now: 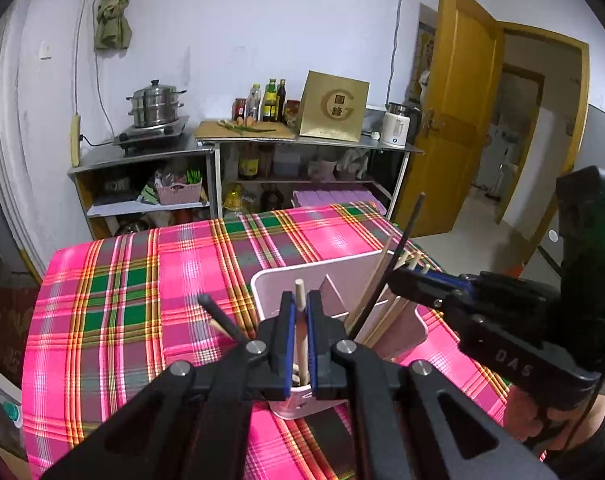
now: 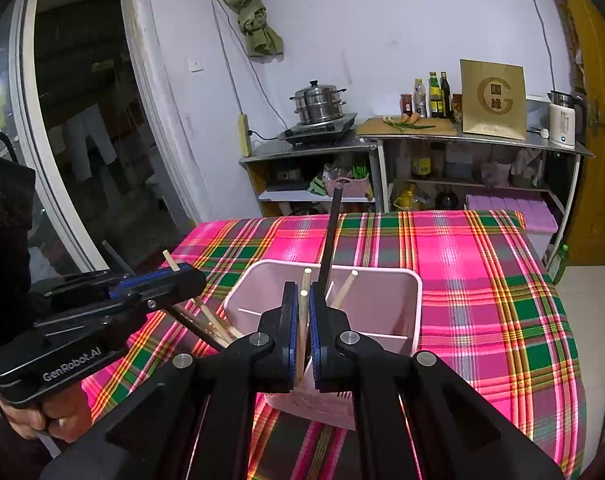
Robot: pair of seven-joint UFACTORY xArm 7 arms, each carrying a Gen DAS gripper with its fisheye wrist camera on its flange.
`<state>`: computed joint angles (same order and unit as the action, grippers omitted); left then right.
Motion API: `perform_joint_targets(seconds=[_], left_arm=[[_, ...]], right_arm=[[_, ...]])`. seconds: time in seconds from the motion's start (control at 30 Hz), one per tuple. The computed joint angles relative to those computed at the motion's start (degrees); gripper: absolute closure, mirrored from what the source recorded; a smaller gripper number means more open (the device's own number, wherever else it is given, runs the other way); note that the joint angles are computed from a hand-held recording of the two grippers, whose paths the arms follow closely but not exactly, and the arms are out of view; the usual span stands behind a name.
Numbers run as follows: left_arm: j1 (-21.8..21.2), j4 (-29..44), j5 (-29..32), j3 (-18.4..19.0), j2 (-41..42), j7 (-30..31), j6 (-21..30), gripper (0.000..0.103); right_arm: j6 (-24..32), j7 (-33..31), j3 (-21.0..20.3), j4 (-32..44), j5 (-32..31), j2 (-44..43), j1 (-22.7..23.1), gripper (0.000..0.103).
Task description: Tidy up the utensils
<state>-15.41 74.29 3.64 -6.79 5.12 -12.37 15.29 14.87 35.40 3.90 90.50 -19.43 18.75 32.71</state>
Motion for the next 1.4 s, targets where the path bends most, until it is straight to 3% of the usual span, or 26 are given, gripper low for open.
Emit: perform_joint_targets(seconds=[0.17, 0.27, 0.37, 0.6, 0.77, 0.87, 1.0, 1.13, 1.27, 1.4], left_arm=[[0.21, -1.24, -1.01, -0.09, -0.87, 0.68, -0.74, 0.097], [0.28, -2.12, -1.24, -0.15, -1.57, 0.68, -1.17, 0.092], [0.21, -3.59, -0.63, -0.12, -2.66, -0.26, -1.89, 0.085], [0.54, -9.96, -1.88, -0.64, -7.43, -1.18, -5.35, 0.080], [4.02, -17.87, 7.65, -3.71, -13.61, -11.70, -8.42, 0.075], [4.23, -23.00, 7.65, -4.44, -17.42, -13.58, -10.04, 0.071], [9.50, -29.18, 11.65, -10.29, -22.88, -19.73, -11.53, 0.070], [12.35, -35.38, 12.81, -14.81, -29.03, -23.78, -12.37, 0.069], [15.02, -40.35, 12.66, -19.63, -35.41, -27.72, -12.15, 0.067], [14.82, -43.93, 11.55, -21.20, -39.95, -30.40, -11.57, 0.067]], right_arm=[[0.64, -0.83, 0.16, 0.34, 0.17, -0.05, -0.02, 0.096], [-0.15, 0.21, -0.52, -1.02, -1.02, -0.85, 0.47, 0.080], [-0.66, 0.18, -0.12, -2.54, -1.12, -1.82, 0.12, 0.080], [-3.14, 5.22, -0.87, -9.03, -6.06, -6.67, 0.95, 0.080], [-5.46, 18.07, -2.04, -17.04, -17.90, -13.10, 1.95, 0.079], [-5.17, 28.17, -1.26, -21.39, -28.13, -17.27, 1.70, 0.079], [-3.77, 38.89, 2.46, -27.39, -37.75, -22.66, -0.43, 0.076], [-1.69, 48.11, 7.70, -33.22, -45.09, -27.98, -3.36, 0.064], [0.16, 52.89, 12.53, -37.85, -47.80, -32.53, -5.90, 0.064], [2.46, 55.64, 17.19, -41.65, -47.86, -36.74, -7.89, 0.064]])
